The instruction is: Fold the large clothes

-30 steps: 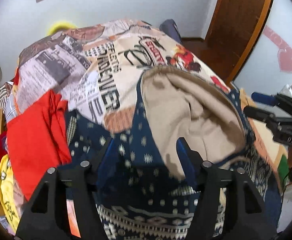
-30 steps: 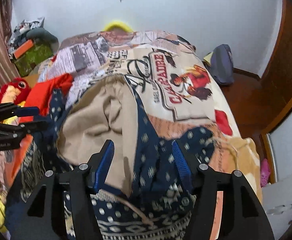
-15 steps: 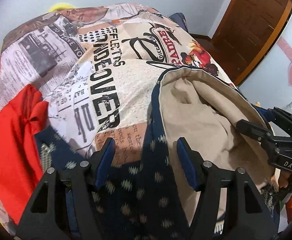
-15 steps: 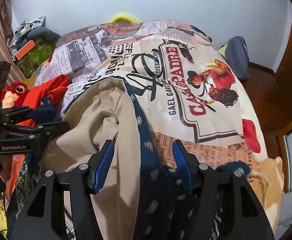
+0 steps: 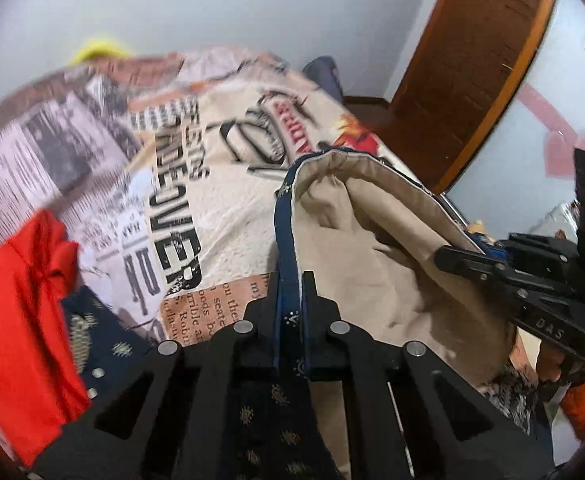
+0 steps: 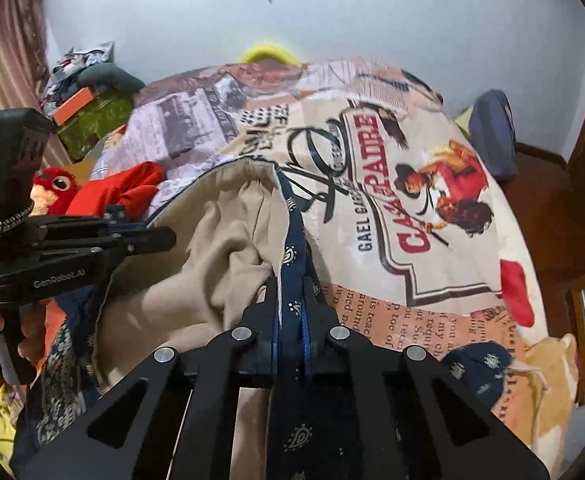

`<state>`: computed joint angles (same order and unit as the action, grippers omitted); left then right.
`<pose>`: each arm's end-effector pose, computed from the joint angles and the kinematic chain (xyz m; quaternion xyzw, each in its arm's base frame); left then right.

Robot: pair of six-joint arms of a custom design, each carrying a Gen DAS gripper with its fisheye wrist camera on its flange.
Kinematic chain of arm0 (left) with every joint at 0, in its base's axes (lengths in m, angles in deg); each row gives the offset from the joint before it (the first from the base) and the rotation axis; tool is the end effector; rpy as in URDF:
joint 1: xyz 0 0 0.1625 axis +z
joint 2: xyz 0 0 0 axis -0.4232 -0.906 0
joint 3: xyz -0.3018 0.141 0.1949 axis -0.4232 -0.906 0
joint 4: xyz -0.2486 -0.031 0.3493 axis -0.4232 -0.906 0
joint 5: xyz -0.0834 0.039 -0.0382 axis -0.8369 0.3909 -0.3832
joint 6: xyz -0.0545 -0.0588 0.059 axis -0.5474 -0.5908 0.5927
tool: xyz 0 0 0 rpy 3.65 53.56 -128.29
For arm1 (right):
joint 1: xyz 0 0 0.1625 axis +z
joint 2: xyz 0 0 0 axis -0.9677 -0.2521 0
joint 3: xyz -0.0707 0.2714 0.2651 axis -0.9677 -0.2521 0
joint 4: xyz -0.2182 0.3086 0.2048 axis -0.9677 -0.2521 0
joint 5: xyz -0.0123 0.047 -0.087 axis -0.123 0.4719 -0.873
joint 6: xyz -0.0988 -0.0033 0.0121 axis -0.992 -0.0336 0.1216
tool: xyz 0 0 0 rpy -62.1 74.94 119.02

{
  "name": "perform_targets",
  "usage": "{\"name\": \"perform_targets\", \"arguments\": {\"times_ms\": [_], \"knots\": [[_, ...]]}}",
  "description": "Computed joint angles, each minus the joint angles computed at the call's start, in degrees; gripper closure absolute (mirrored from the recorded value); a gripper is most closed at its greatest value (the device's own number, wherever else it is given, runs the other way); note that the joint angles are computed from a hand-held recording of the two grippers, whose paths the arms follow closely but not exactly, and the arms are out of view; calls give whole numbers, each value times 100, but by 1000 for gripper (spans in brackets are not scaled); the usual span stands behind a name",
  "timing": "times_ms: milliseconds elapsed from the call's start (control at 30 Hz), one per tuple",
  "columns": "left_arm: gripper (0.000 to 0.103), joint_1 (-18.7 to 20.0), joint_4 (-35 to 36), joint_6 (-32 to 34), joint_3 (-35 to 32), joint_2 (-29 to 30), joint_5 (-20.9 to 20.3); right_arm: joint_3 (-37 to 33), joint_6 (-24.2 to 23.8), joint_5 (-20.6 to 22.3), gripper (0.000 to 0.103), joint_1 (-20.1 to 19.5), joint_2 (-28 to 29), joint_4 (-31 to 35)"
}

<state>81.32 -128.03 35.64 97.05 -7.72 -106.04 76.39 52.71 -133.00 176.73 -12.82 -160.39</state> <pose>-0.2868 -0.7424 0.1327 0.3330 0.9101 -0.1770 0.1721 0.2192 -0.6573 0.2455 0.1933 -0.9044 0.2758 0.2621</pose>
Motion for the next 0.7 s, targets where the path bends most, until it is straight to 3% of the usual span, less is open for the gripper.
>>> {"name": "perform_targets", "arguments": {"times_ms": [367,700], "knots": [[96,-625,-351,181,1693,-1420,185,859,547,114,97,381,-1068,274],[96,-868,-174,-65,2933,-2329,162,1930,999,-171,97,642,-1868,401]]}}
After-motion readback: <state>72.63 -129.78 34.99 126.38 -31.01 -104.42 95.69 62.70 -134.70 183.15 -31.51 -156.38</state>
